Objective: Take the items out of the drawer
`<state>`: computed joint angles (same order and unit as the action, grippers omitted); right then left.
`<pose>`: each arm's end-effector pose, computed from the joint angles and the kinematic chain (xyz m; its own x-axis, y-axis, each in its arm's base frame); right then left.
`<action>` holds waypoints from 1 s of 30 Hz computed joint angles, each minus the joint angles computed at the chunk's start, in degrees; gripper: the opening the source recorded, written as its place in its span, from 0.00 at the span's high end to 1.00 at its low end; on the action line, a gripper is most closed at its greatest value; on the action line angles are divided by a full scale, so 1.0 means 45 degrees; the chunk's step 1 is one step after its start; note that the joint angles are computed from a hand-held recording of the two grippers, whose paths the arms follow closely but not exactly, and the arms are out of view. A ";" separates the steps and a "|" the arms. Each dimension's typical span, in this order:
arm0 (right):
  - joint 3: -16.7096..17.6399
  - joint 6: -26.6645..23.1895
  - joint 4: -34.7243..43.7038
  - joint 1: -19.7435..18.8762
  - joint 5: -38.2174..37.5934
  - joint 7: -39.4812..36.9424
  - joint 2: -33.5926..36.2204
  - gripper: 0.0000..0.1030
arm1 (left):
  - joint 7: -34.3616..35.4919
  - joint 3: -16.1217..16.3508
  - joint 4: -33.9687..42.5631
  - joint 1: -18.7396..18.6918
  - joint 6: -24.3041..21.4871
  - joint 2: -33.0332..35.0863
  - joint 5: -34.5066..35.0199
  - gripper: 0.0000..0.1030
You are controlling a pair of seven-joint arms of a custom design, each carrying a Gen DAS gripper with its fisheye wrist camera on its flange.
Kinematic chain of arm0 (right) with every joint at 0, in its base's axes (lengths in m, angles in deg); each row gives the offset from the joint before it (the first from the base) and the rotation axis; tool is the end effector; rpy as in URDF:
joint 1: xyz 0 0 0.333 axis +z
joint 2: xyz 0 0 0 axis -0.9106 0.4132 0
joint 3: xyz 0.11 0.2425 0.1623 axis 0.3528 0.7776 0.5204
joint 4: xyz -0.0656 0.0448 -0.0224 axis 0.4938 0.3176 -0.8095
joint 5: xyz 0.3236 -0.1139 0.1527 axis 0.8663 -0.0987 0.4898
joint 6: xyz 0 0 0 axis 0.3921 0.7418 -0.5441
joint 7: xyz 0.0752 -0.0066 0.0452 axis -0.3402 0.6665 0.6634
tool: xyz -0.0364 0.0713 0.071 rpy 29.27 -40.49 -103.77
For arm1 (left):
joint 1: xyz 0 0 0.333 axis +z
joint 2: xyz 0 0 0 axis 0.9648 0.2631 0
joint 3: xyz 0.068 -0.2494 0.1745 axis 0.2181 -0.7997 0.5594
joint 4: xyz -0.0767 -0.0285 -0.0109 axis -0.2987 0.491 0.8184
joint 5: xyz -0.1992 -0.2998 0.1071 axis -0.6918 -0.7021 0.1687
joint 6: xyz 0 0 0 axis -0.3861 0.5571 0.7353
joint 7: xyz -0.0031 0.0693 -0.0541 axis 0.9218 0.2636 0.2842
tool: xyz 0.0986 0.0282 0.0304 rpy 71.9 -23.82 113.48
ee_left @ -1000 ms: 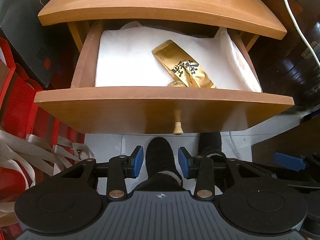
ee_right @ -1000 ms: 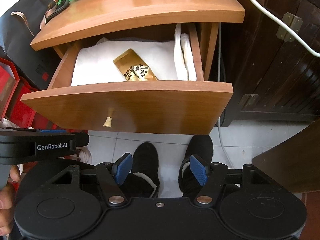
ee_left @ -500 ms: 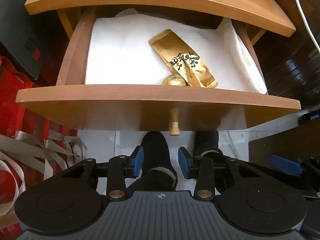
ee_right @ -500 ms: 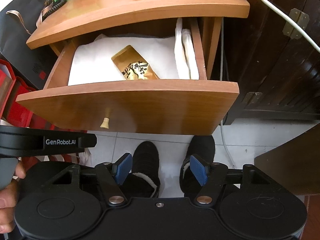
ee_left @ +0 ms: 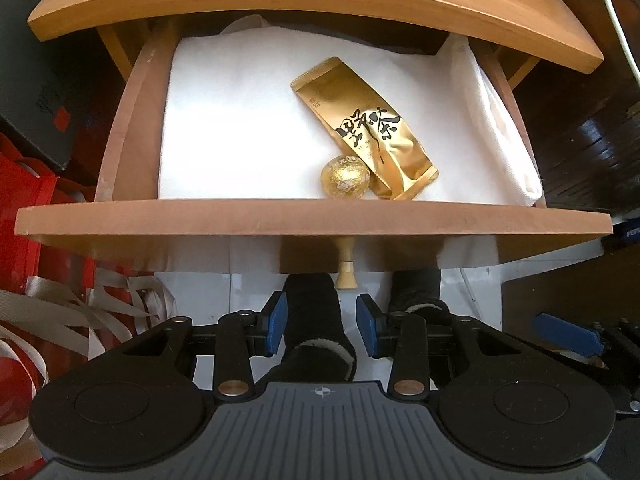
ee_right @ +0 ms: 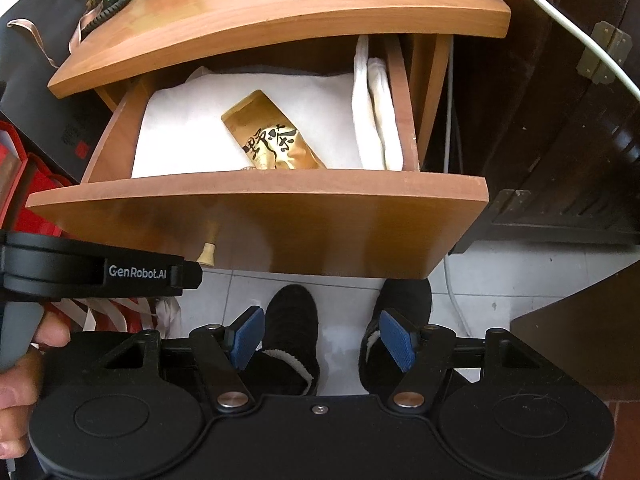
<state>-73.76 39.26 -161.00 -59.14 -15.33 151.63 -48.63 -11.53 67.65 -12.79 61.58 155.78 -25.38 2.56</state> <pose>0.6218 0.0544 0.5033 0.2319 -0.9618 -0.1453 -0.9282 -0.1742 -0.3287 0.6611 -0.2721 0.4805 0.1519 -0.9836 0.0973 -0.9572 -0.1709 -0.2336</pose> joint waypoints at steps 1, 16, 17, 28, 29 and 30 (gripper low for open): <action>0.0002 -0.0017 0.0043 -0.0007 0.0025 -0.0015 0.0027 0.40 | 0.0051 -0.0016 0.0097 -0.0002 -0.0024 0.0068 -0.0011 0.61; -0.0055 -0.0180 0.0558 -0.0014 0.0022 0.0057 0.0461 0.40 | 0.0110 0.0043 0.1291 -0.0106 -0.0509 0.0876 -0.0125 0.61; -0.0061 -0.0199 0.0600 -0.0017 0.0014 0.0067 0.0502 0.40 | 0.0104 0.0047 0.1378 -0.0100 -0.0554 0.0933 -0.0145 0.61; -0.0088 -0.0354 0.1124 -0.0030 0.0079 0.0133 0.0977 0.40 | -0.0063 0.0050 0.2183 -0.0047 -0.0982 0.1515 -0.0466 0.62; -0.0090 -0.0378 0.1165 -0.0034 0.0097 0.0135 0.1017 0.40 | -0.0072 0.0051 0.2252 -0.0053 -0.1023 0.1571 -0.0480 0.62; -0.0090 -0.0404 0.1207 -0.0039 0.0115 0.0127 0.1056 0.40 | -0.0072 0.0046 0.2334 -0.0057 -0.1066 0.1633 -0.0502 0.62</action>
<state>-74.17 37.44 -155.57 -59.32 -14.81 152.20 -43.88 -11.86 67.86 -2.29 61.32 150.98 -18.03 0.30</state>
